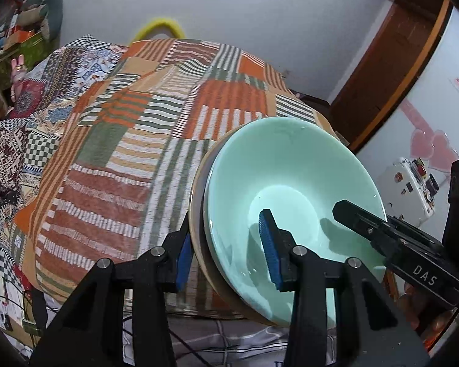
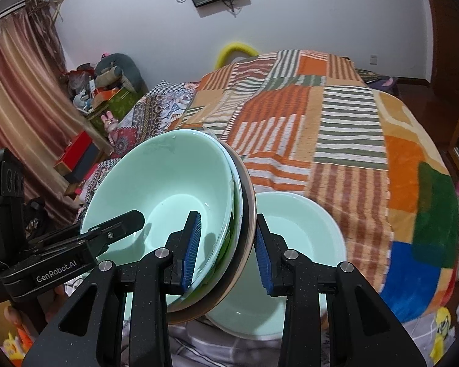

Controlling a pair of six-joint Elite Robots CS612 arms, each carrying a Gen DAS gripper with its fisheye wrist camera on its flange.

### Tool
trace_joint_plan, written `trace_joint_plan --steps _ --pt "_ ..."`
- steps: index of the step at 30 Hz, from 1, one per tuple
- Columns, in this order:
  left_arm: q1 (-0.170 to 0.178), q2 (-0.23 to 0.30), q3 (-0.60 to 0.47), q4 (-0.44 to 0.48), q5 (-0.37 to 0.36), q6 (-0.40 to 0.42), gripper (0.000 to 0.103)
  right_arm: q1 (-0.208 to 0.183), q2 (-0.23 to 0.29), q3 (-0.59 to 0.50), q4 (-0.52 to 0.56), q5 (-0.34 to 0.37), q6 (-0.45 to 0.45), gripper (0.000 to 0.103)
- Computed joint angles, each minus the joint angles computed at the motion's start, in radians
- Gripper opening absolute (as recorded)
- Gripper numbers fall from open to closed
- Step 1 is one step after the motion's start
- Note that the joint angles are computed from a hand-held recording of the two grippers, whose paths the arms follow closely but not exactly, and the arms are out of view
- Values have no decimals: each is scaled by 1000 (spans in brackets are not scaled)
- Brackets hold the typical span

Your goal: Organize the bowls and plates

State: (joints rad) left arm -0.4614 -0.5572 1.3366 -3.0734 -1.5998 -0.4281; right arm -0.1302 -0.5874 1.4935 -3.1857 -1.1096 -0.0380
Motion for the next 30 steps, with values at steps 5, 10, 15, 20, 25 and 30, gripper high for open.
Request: trace_joint_plan --steps 5,10,15,20,25,30 --pt "-9 10 -22 24 -14 21 41 -11 -5 14 -8 -13 21 31" --pt "-16 21 -47 56 -25 37 41 -20 -7 22 -8 -24 38 31" --pt "-19 35 -70 88 -37 39 41 -23 -6 25 2 -39 46 31" --pt "-22 50 -94 125 -35 45 41 -26 1 17 28 -43 58 31" --pt "-18 68 -122 161 -52 42 41 -28 6 12 56 -49 59 31" --pt "-17 85 -149 206 -62 45 41 -29 11 3 82 -53 62 31"
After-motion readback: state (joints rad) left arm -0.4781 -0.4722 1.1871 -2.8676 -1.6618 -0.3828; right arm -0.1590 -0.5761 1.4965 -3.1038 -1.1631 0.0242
